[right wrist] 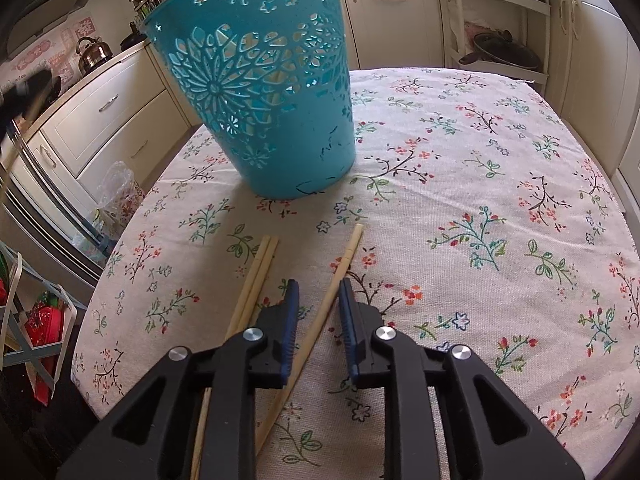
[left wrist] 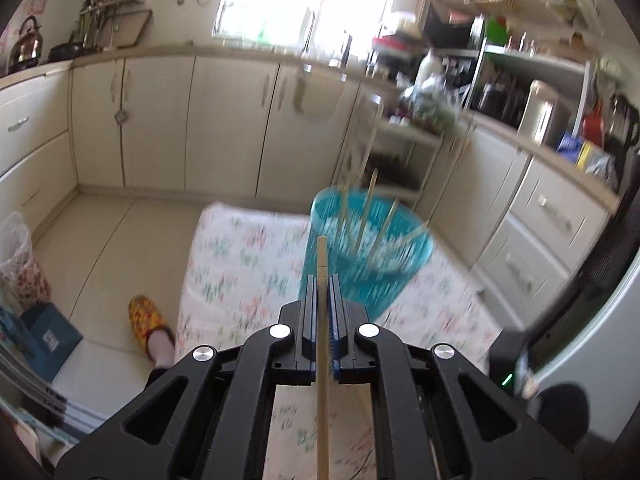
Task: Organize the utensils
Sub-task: 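Lift the chopstick with the left gripper and drop it into the basket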
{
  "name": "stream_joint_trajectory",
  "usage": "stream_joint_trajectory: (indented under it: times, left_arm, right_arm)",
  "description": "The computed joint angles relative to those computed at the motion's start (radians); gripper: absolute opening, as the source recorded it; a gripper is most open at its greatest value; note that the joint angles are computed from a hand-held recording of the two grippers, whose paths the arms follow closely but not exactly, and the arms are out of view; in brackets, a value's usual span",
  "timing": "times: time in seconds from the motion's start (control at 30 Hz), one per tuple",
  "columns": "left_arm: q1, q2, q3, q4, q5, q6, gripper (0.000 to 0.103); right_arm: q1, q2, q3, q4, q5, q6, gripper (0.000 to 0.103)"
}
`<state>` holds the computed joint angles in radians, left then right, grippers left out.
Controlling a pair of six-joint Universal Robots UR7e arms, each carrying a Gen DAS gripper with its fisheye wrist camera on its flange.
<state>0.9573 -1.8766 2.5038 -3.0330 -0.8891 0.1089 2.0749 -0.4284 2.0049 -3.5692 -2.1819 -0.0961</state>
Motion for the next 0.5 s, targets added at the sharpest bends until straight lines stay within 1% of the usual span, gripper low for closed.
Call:
stream_joint_trajectory:
  times: [0.07, 0.27, 0.4, 0.5]
  left_arm:
    - [-0.014, 0.009, -0.022, -0.025, -0.01, 0.008, 0.005]
    - [-0.036, 0.124, -0.112, -0.194, -0.055, 0.071, 0.005]
    - [-0.021, 0.238, -0.188, -0.336, -0.097, 0.124, 0.005]
    - [0.008, 0.328, -0.25, -0.408, -0.132, 0.144, 0.005]
  right_arm:
    - [0.0, 0.0, 0.0, 0.0, 0.003, 0.004, 0.022]
    - [-0.003, -0.002, 0.004, -0.003, 0.013, 0.003, 0.027]
    - [-0.006, -0.005, 0.008, -0.004, 0.024, 0.011, 0.027]
    - [-0.009, -0.007, 0.011, -0.009, 0.032, 0.015, 0.027]
